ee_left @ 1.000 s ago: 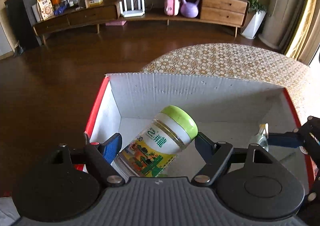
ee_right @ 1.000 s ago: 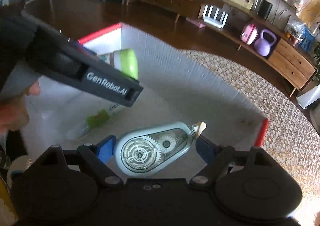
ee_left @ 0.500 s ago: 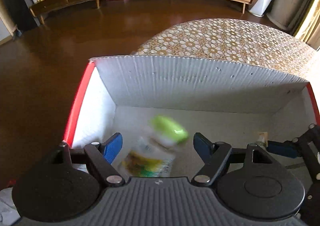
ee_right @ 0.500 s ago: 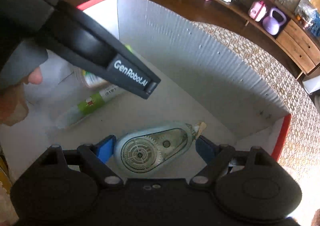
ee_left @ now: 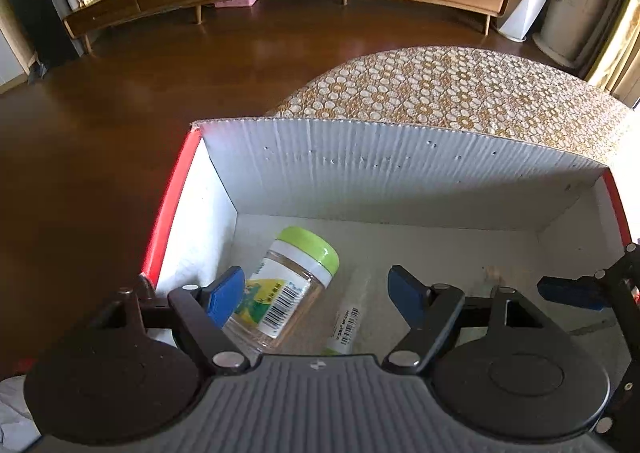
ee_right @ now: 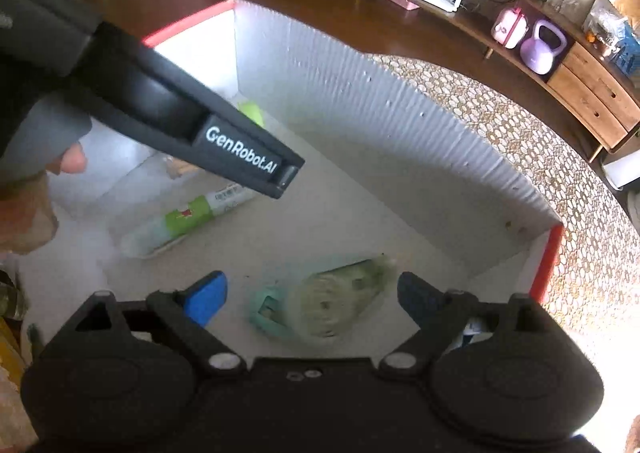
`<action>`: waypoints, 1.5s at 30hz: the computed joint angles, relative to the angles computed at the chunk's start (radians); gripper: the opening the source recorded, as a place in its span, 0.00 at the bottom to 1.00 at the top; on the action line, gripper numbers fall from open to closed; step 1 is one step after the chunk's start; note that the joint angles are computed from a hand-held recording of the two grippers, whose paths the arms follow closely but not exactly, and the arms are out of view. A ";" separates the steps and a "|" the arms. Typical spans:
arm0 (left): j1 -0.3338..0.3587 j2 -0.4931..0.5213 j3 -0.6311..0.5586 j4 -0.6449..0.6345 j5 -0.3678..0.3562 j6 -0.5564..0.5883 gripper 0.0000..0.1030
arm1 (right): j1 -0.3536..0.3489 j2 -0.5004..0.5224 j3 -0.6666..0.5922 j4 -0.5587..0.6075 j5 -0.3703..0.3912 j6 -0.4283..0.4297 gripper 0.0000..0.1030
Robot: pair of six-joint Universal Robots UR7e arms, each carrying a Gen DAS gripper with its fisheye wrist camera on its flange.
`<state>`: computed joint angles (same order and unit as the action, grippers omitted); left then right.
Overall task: Organize rigid objects
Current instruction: 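Open the right tool to drop the tape roller while the left tool releases the jar into the box, then withdraw both open tools from the box back toward the table items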
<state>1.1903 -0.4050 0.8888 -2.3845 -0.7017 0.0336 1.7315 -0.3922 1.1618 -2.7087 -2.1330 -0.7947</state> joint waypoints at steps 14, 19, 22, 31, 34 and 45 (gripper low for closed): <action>-0.055 -0.123 0.239 -0.203 0.006 0.042 0.76 | -0.024 -0.159 0.158 -0.088 0.137 0.012 0.89; -0.086 -0.168 0.321 -0.271 0.006 0.070 0.76 | -0.027 -0.231 0.234 -0.126 0.199 0.033 0.89; -0.106 -0.201 0.378 -0.320 -0.008 0.090 0.76 | -0.028 -0.272 0.281 -0.160 0.229 0.025 0.89; -0.164 -0.260 0.512 -0.443 -0.034 0.127 0.77 | -0.048 -0.394 0.432 -0.258 0.306 0.024 0.94; -0.187 -0.269 0.558 -0.510 -0.019 0.141 0.77 | -0.058 -0.427 0.466 -0.281 0.329 0.044 0.97; -0.248 -0.288 0.676 -0.636 -0.051 0.145 0.81 | -0.136 -0.571 0.638 -0.398 0.442 0.071 1.00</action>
